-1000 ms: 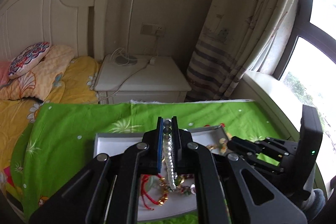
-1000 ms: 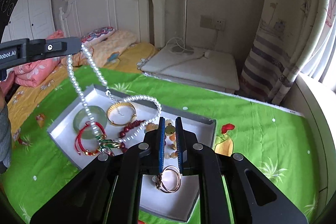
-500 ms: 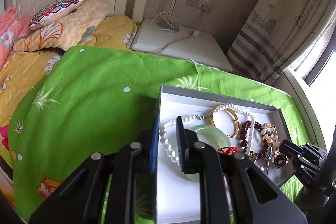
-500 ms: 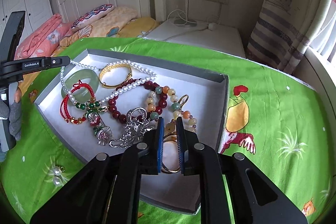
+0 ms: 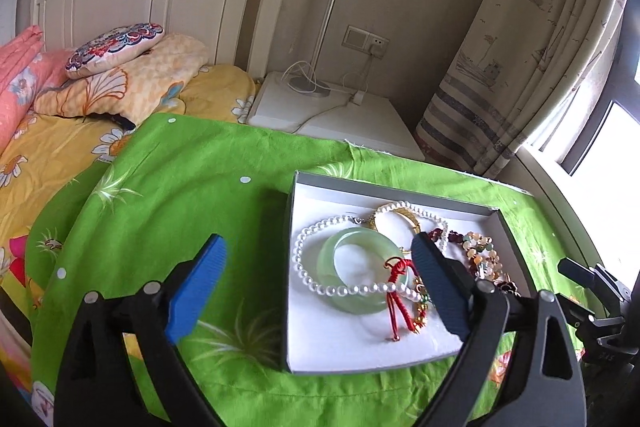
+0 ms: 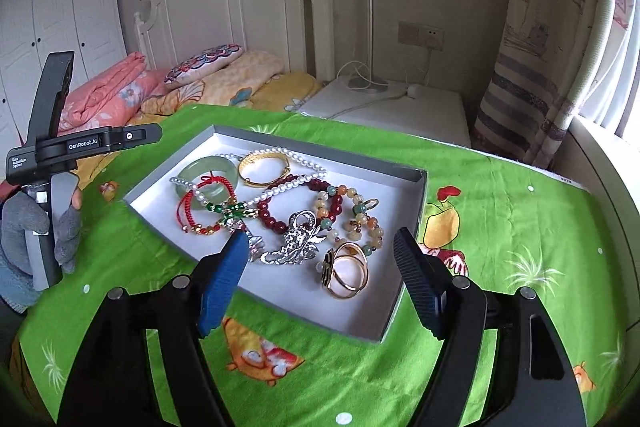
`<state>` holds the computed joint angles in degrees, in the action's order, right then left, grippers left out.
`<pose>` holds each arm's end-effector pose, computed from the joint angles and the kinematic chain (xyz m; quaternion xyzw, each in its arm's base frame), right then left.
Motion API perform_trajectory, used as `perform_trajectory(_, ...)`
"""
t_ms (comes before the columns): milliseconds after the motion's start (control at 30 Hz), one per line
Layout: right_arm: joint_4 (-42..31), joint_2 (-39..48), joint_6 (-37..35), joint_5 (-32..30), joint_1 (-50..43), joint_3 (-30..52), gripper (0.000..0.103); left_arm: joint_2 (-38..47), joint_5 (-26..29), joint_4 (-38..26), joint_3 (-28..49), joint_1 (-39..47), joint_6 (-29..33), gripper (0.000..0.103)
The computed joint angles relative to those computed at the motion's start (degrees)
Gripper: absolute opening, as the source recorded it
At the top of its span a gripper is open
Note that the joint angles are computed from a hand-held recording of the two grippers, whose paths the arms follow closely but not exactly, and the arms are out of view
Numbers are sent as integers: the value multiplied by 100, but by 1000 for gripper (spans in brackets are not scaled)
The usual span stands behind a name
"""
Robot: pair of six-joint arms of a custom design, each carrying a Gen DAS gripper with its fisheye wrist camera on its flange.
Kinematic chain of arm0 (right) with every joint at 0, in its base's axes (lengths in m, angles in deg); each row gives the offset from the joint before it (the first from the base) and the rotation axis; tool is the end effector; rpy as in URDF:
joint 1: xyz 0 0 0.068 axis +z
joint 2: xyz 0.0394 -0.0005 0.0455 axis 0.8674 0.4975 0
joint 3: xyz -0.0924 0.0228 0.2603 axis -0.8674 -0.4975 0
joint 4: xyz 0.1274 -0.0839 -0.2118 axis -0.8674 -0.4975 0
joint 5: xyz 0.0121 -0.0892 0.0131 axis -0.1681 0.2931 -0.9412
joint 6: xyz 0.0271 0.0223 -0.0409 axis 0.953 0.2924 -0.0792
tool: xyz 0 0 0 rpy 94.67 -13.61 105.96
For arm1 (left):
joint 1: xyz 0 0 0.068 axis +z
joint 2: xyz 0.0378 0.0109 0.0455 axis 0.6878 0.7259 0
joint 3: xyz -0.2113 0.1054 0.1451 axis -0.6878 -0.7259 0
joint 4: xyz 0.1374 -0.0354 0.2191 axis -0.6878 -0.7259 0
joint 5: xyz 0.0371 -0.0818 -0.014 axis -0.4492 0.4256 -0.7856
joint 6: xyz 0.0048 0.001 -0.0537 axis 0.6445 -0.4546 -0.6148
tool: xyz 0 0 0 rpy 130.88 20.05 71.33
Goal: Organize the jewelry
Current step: 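Move the right tool to the pearl stud earrings on the sheet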
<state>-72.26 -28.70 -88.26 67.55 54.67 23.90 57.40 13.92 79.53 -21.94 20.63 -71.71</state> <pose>0.1725 -0.0110 0.2205 -0.0202 0.9018 0.0353 0.4302 0.3161 -0.1380 0.2332 0.1084 0.8909 -0.1883 0.3988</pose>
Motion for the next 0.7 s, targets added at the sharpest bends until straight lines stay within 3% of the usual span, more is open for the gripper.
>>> perform_trajectory(233, -731, -1010, -36, 31, 162, -460, 72, -1166, -564, 102, -991, -589, 231, 100)
perform_trajectory(467, -934, -1295, 775, 752, 1583, -768, 72, -1506, -1992, 7, -1655, -1256, 369, 100)
perform_trajectory(700, -354, -486, 1883, 1698, 3261, -760, 72, -1602, -1738, 155, -1985, -913, 290, 100)
